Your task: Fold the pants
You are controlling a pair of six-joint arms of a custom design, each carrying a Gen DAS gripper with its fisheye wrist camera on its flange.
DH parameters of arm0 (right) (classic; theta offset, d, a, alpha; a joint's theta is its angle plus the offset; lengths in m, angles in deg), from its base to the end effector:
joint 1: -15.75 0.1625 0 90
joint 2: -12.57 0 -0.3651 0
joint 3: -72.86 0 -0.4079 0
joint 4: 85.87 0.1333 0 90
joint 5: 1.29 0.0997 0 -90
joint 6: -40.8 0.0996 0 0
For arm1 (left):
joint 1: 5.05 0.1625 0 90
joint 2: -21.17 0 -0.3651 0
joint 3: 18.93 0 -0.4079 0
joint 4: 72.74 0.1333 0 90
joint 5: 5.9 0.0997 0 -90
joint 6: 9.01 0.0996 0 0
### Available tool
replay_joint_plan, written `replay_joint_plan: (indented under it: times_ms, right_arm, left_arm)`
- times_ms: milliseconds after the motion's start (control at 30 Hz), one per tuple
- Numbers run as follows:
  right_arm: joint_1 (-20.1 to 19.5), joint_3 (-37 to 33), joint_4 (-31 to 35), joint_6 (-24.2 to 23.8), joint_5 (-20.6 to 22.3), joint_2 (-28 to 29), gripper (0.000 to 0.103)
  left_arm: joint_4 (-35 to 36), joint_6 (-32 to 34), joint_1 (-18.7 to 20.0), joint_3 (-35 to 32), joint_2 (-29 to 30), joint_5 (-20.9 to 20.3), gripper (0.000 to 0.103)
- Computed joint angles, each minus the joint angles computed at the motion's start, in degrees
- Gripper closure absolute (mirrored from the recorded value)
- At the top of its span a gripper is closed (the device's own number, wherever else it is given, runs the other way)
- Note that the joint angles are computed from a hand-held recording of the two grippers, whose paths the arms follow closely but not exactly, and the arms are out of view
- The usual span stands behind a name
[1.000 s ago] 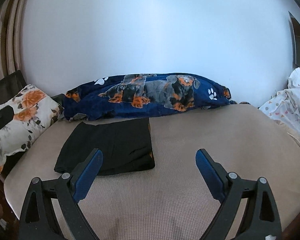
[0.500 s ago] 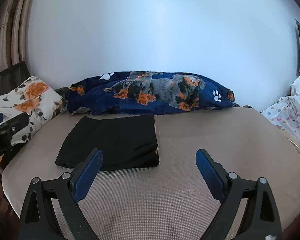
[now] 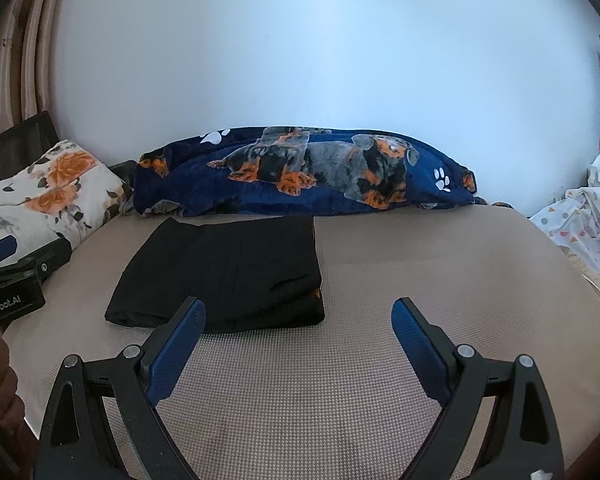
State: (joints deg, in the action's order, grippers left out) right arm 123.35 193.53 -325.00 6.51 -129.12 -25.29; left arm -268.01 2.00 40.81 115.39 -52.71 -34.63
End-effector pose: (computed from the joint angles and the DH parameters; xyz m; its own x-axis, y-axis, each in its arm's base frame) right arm 0.2053 -0.4084 0.0416 -0.6939 0.0293 0.7195 -0.6202 0.4834 -0.6179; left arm -0.1251 -0.4458 0.1948 -0.6669 -0.0097 -0.7451 0.6329 0.5204 -0.5733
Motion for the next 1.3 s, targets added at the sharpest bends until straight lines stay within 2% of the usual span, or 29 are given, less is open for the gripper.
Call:
replay_joint_plan:
  times_ms: [467,1300]
  right_arm:
    - [-0.82,-2.25,2.47,-0.29,-0.20,1.23,0.010]
    - [-1.08,-5.69,3.13,-1.20,-1.60,4.17,0.010]
  left_arm:
    - [1.06,-0.07,2.73,-2.41,2.78,-1.76,0.000]
    - [2.79,-0.44,5.56,-3.66,4.97,-5.11,0.000]
